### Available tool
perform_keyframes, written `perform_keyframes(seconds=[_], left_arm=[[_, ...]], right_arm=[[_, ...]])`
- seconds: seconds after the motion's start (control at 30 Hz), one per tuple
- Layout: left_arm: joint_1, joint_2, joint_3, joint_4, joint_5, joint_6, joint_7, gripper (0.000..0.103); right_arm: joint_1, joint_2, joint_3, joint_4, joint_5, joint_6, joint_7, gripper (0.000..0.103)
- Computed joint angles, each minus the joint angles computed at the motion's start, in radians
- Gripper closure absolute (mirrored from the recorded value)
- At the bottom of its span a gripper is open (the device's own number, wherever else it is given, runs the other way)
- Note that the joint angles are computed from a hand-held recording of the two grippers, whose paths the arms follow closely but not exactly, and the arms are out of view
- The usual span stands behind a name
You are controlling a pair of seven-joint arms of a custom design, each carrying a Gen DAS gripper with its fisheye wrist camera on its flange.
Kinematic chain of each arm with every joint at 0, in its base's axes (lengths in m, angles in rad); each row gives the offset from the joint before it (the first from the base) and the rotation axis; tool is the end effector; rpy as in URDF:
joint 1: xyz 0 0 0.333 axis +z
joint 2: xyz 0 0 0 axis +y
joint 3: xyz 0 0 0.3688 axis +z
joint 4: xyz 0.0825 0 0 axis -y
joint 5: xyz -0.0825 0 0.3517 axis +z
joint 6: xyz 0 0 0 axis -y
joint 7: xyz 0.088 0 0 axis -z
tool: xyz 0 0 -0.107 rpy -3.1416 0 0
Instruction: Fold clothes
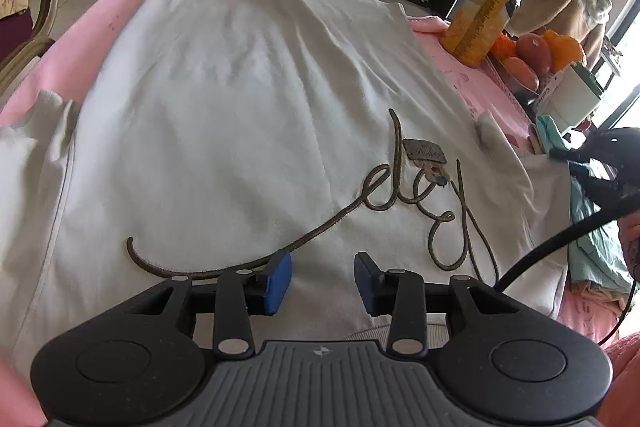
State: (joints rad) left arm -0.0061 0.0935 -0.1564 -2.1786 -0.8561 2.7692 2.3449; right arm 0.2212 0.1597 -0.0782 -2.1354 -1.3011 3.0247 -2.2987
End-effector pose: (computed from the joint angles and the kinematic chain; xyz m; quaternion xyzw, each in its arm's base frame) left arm 0.5554 -0.0558 0.4653 -0.5968 0.7301 -0.3224 0.0824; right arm 0.5423 0.1531 0.4498 -0.2520 0.8811 -0.1183 0.3824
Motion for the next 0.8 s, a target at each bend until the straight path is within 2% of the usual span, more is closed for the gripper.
perform_keyframes(seconds=[0.03,0.07,0.13,0.2,0.27,0.33,0.4,0.47,0.57,0.63,0.73,0.8], left_arm=[[-0.001,-0.001,-0.001,-0.001,0.001,0.003,0.003,0.063],[-0.003,-0.002,-0.002,-0.004,0.001,0.009,0.006,0.063],[-0.005,-0.005,-0.003,-0.011,0.002,0.022,0.014,0.063],[-0.008,-0.011,-0.005,-0.021,-0.004,0.035,0.019,0.063],[-0.01,-0.019,-0.008,-0.03,-0.025,0.05,0.046,0.063],[-0.013,-0.023,-0.009,-0.037,-0.042,0.058,0.074,0.063],[-0.019,-0.023,-0.008,-0.041,-0.033,0.066,0.074,0.063],[-0.023,-0.022,-0.007,-0.045,-0.022,0.076,0.074,0.063],[-0.025,-0.035,-0.005,-0.057,-0.018,0.102,0.071,0.063],[-0.024,-0.054,0.002,-0.067,-0.009,0.106,0.054,0.063],[-0.015,-0.109,0.022,-0.081,-0.083,0.077,0.095,0.063],[-0.01,-0.158,0.049,-0.097,-0.163,0.044,0.144,0.062]], right_arm=[[-0.001,-0.005,0.018,-0.004,0.063,-0.037,-0.094,0.101],[0.012,-0.017,0.02,-0.005,0.061,-0.072,-0.118,0.101],[0.035,-0.048,0.024,-0.003,-0.034,-0.138,-0.058,0.101],[0.053,-0.098,0.054,-0.022,-0.101,-0.251,-0.012,0.101],[0.064,-0.144,0.094,-0.045,-0.115,-0.373,-0.015,0.101],[0.066,-0.162,0.123,-0.056,-0.087,-0.457,-0.077,0.101],[0.054,-0.133,0.126,-0.043,0.039,-0.473,-0.234,0.101],[0.037,-0.104,0.118,-0.041,0.175,-0.441,-0.349,0.101],[0.029,-0.12,0.107,-0.069,0.201,-0.391,-0.312,0.097],[0.032,-0.151,0.116,-0.086,0.23,-0.398,-0.327,0.094],[0.044,-0.213,0.145,-0.123,0.232,-0.431,-0.321,0.091],[0.036,-0.271,0.161,-0.181,0.159,-0.366,-0.211,0.091]])
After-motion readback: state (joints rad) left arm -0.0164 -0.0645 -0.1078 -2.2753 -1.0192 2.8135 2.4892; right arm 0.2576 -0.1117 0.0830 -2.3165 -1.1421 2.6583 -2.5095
